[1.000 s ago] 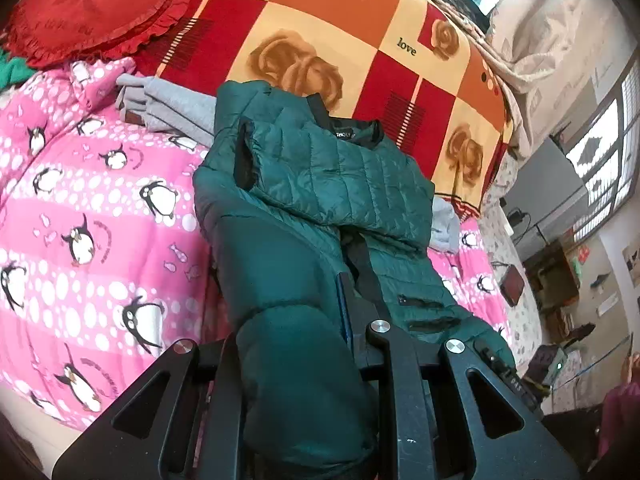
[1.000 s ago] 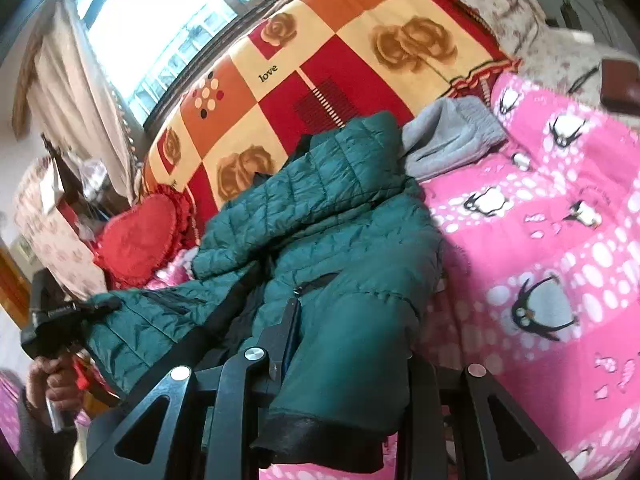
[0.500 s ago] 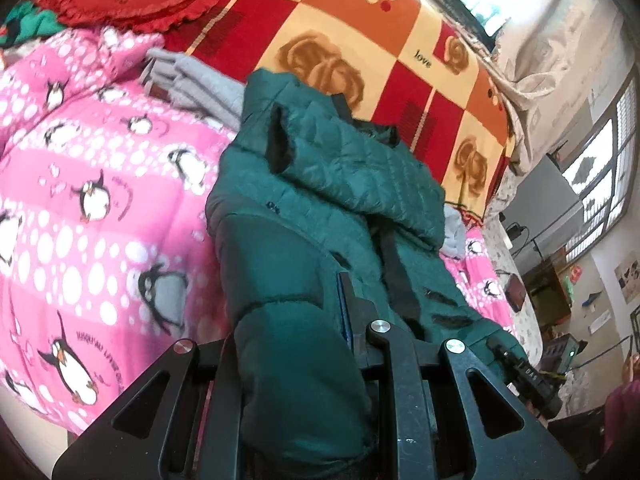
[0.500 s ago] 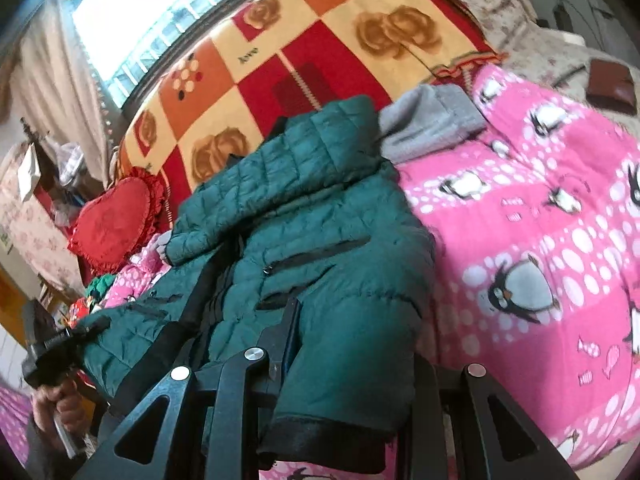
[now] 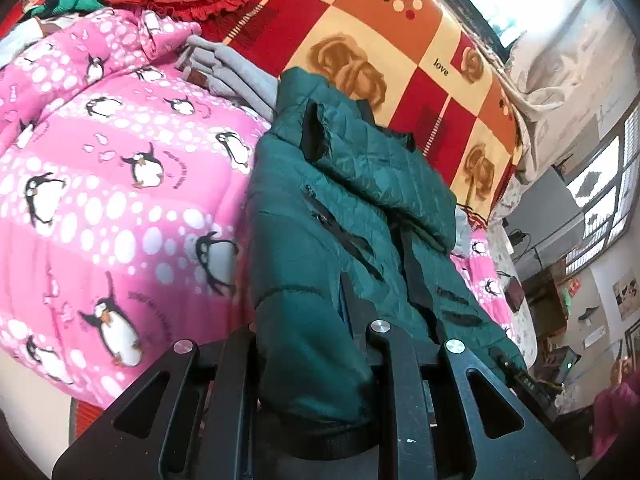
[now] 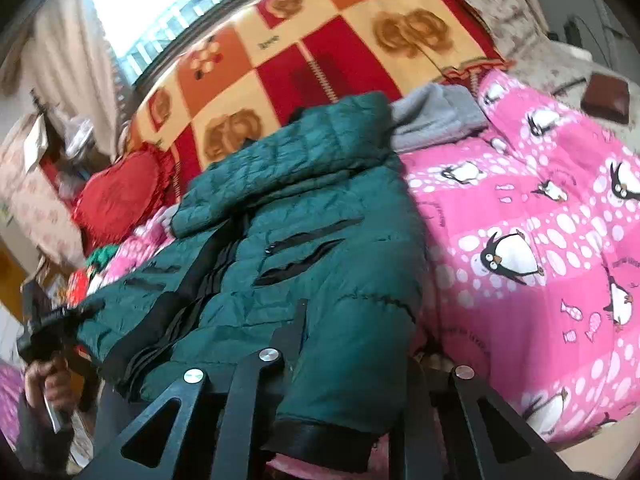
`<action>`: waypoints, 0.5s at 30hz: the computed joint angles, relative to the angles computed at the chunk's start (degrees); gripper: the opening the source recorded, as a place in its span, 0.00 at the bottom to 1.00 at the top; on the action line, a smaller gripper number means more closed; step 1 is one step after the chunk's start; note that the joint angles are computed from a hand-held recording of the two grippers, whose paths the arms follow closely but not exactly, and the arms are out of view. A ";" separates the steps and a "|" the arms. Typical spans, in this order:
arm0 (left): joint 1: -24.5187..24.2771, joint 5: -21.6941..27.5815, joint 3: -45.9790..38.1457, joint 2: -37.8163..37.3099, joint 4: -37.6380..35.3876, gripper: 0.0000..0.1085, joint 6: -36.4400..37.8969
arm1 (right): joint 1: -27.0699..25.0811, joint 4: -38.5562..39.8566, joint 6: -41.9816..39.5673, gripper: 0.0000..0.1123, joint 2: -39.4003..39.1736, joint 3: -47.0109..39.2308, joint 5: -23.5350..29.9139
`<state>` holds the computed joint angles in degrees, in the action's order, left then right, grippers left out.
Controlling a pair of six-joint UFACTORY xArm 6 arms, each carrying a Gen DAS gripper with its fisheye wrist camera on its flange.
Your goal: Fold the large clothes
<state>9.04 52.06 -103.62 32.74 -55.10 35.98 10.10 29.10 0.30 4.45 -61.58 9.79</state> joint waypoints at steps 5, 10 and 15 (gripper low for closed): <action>0.10 -1.40 6.30 -4.68 -1.47 0.10 6.15 | 0.61 -3.36 3.06 0.11 -2.61 2.93 -1.61; 1.85 0.96 11.09 -9.13 -4.58 0.10 10.63 | 0.67 -3.54 2.84 0.11 -6.75 5.35 -2.65; 3.78 3.25 16.64 -14.10 -7.04 0.10 14.39 | 1.19 -5.27 3.61 0.11 -11.20 8.23 -3.56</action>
<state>12.82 55.31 -86.98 18.64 -62.14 50.38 11.29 23.84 3.92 -6.75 -53.35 6.24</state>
